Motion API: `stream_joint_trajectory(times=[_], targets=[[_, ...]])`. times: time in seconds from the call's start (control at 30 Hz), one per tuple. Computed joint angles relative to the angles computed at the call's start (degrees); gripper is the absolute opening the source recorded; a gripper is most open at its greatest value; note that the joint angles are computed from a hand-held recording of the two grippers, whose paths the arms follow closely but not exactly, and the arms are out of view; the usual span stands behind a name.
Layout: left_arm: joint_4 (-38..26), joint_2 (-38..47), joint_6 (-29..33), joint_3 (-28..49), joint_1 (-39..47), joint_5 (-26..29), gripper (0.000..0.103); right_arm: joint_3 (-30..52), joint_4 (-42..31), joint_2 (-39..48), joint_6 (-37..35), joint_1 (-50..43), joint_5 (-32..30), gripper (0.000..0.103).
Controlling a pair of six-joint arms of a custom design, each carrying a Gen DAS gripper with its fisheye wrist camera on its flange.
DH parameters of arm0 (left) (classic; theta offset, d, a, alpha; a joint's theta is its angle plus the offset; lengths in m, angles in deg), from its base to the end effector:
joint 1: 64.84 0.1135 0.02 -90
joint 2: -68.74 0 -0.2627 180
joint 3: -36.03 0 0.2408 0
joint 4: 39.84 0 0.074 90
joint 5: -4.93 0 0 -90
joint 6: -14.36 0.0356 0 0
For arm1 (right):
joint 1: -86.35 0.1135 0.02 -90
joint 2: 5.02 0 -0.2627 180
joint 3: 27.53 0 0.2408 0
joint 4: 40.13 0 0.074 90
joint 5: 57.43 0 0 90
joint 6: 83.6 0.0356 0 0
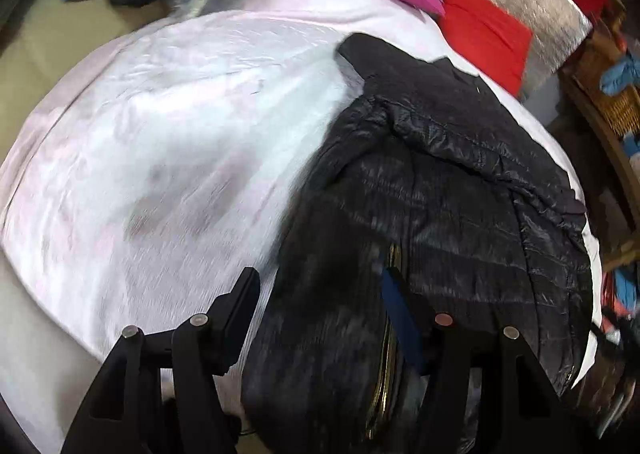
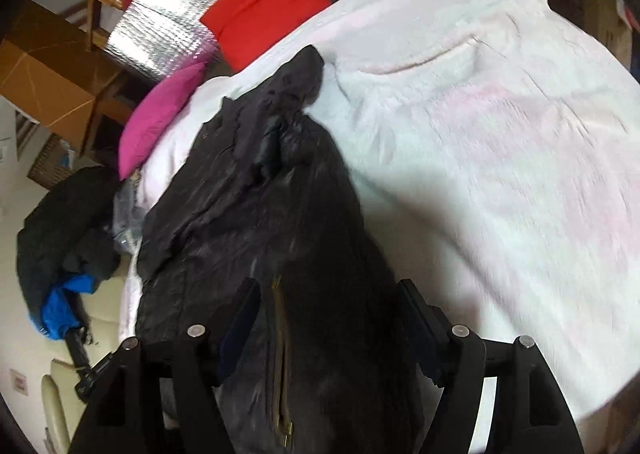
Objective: Fold large clothes
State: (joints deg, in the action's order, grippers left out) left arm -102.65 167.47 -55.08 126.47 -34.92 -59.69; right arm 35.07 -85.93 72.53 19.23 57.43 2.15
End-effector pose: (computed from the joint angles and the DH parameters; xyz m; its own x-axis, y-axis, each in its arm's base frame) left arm 0.2958 0.1526 0.2380 -0.8838 -0.1425 -0.4457 -0.0213 0.9638 -0.2659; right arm 0.2251 -0.1038 0.2166 -0.7001 0.6056 -0.3783 0.3650 0.7589 0.5392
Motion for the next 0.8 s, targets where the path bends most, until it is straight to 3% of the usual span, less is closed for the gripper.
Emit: stream_joint_trajectory(times=[0.07,0.13,0.2,0.37,0.53,0.67,0.8], targets=[[0.89,-4.15,1.57,-4.27,2.03,0.84,0.066,-3.09,-2.35,-5.27,-0.91,-1.35,-1.97,0.074],[-0.86,-7.75,4.09,-8.04,4.62,2.08,0.079,-6.37,-6.62,-10.83,-2.50,-2.64,-4.99,0.074],[-3.83,-10.14,6.79,-10.95,7.11,3.47,0.080,-8.31,-10.04,-13.66,-3.64,-1.91,-5.25,0.074],[-7.00,-12.47,7.25,-14.56,11.92,3.48,0.082,-11.72,-13.81,-17.57,-1.63,5.98,2.94,0.074],[-10.39,-10.30,7.65,-15.78,16.09,1.04,0.082,-12.41,-16.03,-22.71,5.89,18.61,16.53,0.074],[-9.04,-10.79,9.40,-19.18,17.57,0.36,0.083,-15.67,-17.35,-27.62,7.29,20.30,15.02,0.074],[-8.53,-8.35,10.26,-21.69,17.09,-0.98,0.083,-19.25,-14.02,-24.14,9.59,19.49,15.80,0.074]])
